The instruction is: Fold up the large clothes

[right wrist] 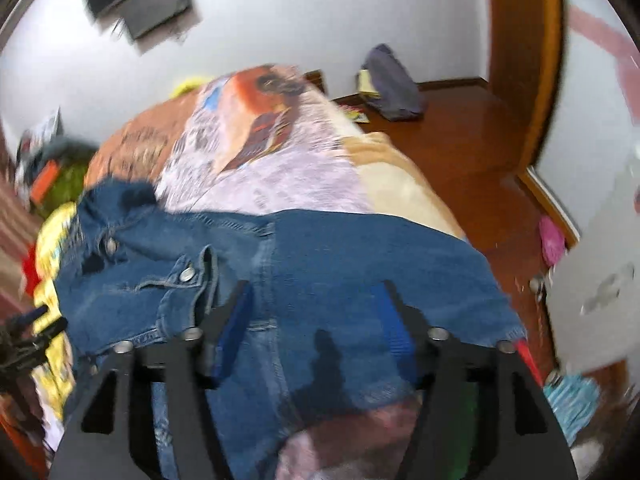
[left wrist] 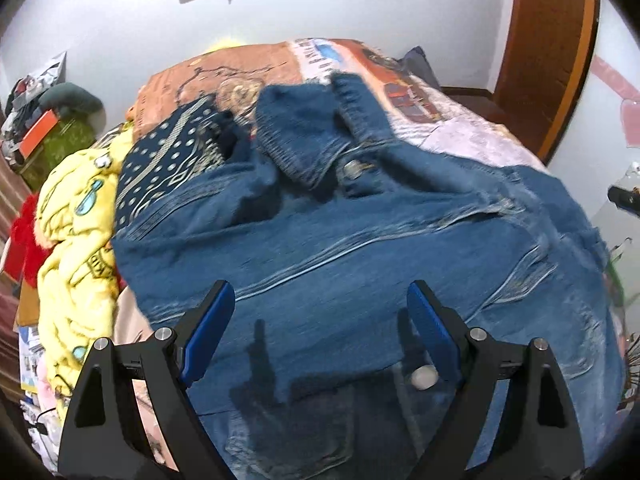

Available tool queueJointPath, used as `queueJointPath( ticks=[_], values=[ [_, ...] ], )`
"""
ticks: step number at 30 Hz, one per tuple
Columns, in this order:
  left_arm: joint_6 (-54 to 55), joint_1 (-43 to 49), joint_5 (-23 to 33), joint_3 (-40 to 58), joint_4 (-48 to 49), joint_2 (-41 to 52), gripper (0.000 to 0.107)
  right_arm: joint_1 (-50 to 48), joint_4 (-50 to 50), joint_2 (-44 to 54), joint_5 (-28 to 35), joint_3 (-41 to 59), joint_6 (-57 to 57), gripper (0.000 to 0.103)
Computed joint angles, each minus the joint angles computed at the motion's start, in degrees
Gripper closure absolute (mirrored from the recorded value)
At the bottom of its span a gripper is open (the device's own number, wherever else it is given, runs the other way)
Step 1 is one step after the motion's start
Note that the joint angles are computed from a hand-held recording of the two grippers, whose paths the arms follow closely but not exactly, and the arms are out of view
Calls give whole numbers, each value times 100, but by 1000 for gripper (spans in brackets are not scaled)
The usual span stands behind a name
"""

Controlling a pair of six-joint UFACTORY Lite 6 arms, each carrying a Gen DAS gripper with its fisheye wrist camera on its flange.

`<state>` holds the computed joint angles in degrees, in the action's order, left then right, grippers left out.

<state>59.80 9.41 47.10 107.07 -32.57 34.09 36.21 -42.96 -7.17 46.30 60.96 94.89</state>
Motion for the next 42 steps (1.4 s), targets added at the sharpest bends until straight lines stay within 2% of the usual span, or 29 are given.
queueJointPath(
  ticks=[5, 11, 17, 20, 25, 27, 28, 32, 35, 40, 42],
  values=[
    [-338, -318, 86, 0, 88, -65, 19, -322, 270, -1182, -523, -1373, 646, 37],
    [-594, -562, 143, -162, 208, -139, 19, -1249, 1195, -2268, -2080, -3129, 680, 37],
    [-703, -700, -111, -489, 428, -323, 19, -2392, 2243, -2599, -3680, -4133, -132, 35],
    [-745, -717, -180, -568, 507, -347, 19, -2780, 2355, -2128, -3933, -3921, -545, 34],
    [-800, -742, -338, -763, 622, -407, 19, -3161, 2043, -929, -3834, -3113, -797, 37],
    [-759, -744, -396, -858, 620, -462, 19, -3147, 1452, -631, -3708, -2854, -161, 38],
    [-705, -741, -464, -948, 613, -522, 19, -3129, 1248, -630, -3623, -2811, 37, 42],
    [-525, -746, -742, -1205, 632, -726, 19, -2828, 562, -716, -2815, -2416, 520, 75],
    [-307, -719, -871, -1341, 517, -867, 19, -2584, 41, -1041, -2312, -2214, 775, 87],
    [54, -591, -820, -1423, 130, -1069, 19, -1672, -797, -1009, -1211, -995, 844, 91],
    [154, -513, -710, -1380, -44, -1103, 19, -1156, -1034, -672, -837, -129, 631, 91]
  ],
)
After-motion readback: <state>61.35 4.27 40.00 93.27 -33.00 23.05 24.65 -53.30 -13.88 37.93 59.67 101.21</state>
